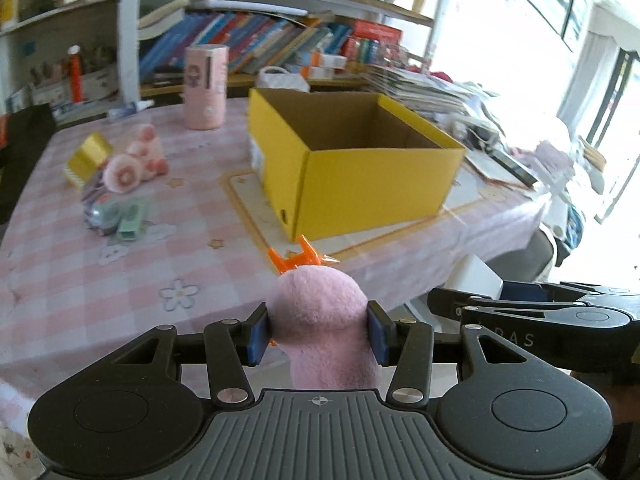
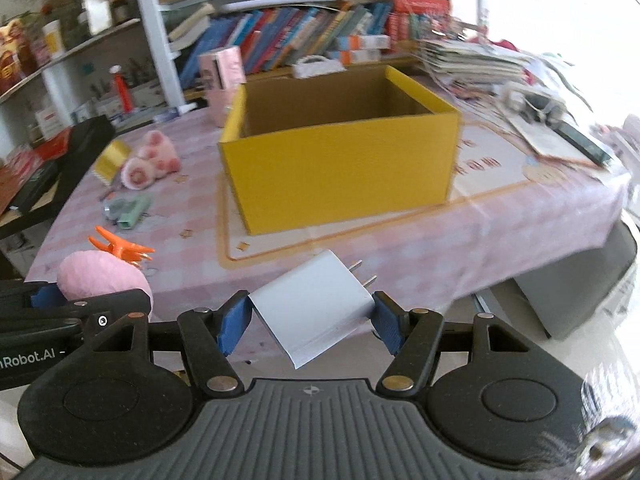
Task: Organize objects
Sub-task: 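Carry the pig and the charger in both tools toward the yellow box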
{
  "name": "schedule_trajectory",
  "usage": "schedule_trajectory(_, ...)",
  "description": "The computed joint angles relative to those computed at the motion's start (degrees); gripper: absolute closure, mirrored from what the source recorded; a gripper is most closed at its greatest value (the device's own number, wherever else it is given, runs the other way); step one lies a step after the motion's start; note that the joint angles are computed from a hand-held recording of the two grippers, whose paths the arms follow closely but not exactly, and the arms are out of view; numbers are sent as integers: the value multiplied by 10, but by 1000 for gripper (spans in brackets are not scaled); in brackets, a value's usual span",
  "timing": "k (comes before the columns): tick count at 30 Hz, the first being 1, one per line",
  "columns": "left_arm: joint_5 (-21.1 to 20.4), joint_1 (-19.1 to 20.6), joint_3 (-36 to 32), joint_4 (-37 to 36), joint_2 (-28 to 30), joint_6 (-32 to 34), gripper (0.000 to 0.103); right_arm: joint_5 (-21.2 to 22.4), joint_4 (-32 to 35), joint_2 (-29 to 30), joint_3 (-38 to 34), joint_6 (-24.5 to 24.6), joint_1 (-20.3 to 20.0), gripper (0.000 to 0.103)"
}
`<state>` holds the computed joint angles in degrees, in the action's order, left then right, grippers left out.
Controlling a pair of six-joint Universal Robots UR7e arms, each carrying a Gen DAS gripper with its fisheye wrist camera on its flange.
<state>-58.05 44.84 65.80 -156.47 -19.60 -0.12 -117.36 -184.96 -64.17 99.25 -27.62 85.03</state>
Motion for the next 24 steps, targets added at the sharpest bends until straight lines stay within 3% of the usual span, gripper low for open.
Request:
schedule_trajectory(11,-21,-4,-32,30,18,28,56,-14,-15,-17,16,33,-10,40)
schedule_trajectory(24,-20,-3,-49,26,27,32,56,-13,-15,-13,2,24,-7,40)
